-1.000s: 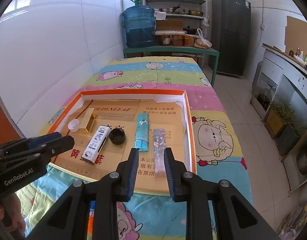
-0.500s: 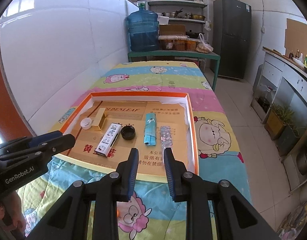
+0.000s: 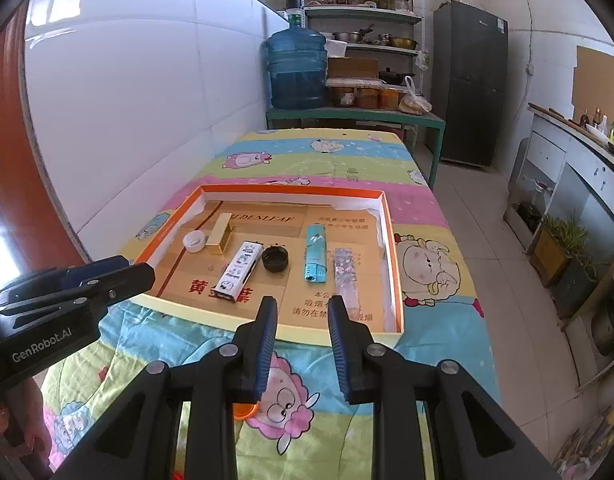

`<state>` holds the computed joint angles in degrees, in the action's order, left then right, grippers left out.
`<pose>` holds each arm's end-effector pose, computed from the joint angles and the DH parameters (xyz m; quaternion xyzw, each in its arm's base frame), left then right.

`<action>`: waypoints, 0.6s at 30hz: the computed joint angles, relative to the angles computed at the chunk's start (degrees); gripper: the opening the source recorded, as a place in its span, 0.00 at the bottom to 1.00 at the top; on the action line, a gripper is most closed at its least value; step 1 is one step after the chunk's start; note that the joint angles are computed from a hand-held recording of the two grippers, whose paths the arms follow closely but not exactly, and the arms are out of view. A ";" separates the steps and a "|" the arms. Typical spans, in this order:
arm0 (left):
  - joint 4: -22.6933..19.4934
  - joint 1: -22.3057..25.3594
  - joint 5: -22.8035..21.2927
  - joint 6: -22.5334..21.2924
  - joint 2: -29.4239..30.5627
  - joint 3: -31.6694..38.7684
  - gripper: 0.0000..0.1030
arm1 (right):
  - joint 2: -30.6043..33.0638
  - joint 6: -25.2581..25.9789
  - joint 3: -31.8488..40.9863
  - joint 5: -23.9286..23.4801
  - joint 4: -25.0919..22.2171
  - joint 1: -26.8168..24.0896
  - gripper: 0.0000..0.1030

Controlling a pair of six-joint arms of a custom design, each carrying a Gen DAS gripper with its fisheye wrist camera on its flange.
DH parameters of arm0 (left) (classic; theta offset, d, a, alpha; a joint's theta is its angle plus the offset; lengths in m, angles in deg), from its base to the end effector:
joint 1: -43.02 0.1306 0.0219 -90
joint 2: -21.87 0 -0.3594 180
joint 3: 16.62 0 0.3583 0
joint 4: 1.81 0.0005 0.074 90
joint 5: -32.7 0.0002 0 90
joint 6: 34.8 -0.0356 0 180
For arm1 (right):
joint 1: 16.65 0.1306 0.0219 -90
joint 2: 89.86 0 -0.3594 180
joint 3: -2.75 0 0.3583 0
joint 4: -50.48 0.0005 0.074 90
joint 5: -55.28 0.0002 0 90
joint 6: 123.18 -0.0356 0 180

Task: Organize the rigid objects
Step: 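Withdraw both tools from the box toward the caps on the quilt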

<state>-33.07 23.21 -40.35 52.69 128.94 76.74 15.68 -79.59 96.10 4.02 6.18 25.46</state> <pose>0.5155 -0.1972 0.3127 0.2322 0.8855 -0.1916 0.3540 0.4043 0.3348 0.3162 0.1294 0.8991 -0.0376 0.4164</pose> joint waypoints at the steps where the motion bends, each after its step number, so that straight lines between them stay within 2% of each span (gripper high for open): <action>1: 0.15 0.00 0.00 -0.01 -0.37 -0.41 0.33 | -0.05 -0.11 0.05 0.16 -0.16 0.24 0.25; 18: 2.17 1.00 0.42 -0.19 -6.40 -8.42 0.33 | -0.66 -3.46 -0.68 1.49 -2.21 4.44 0.25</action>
